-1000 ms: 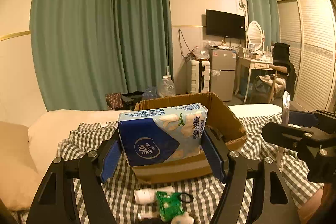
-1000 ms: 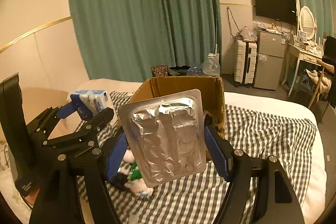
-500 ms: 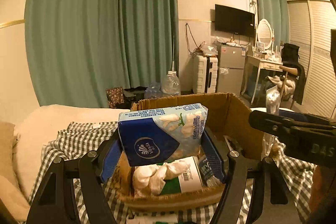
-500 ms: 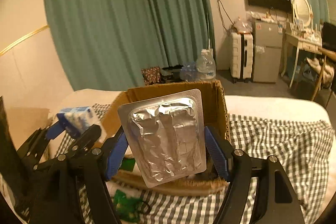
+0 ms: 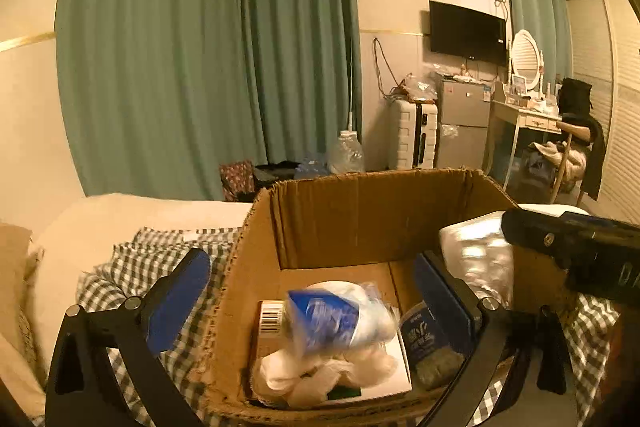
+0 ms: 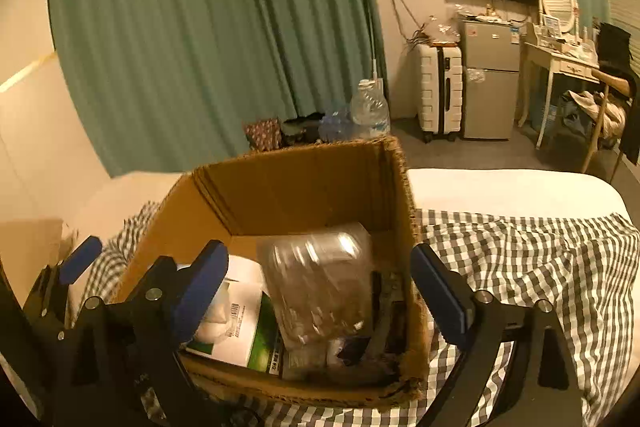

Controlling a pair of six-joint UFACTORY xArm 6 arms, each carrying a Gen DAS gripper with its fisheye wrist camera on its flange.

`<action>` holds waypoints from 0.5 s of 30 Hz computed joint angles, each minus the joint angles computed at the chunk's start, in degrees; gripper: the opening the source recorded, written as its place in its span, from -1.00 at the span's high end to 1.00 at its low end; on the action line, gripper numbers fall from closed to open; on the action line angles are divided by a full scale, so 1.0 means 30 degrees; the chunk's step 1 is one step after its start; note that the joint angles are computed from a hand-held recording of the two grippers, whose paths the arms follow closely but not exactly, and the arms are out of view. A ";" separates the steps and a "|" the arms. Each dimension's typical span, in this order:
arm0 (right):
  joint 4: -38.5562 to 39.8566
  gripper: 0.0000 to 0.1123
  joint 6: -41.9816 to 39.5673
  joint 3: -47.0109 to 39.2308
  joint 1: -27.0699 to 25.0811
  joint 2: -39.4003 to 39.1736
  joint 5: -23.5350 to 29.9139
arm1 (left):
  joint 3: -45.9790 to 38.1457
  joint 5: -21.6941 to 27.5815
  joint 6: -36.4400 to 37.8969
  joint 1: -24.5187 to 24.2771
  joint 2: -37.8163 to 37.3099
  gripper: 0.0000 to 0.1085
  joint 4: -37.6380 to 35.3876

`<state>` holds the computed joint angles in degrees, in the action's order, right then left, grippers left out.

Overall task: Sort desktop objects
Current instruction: 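Release the tissue pack and blister pack into the box with both tools, then move both tools back to the remaining items on the bedspread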

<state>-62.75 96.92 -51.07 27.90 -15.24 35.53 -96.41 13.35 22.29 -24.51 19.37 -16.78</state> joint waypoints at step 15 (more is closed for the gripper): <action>0.1379 -0.65 0.1388 0.0965 0.7365 -0.4145 0.7375 | 0.5684 0.1816 0.3805 0.1643 -0.6900 -0.90 -0.4290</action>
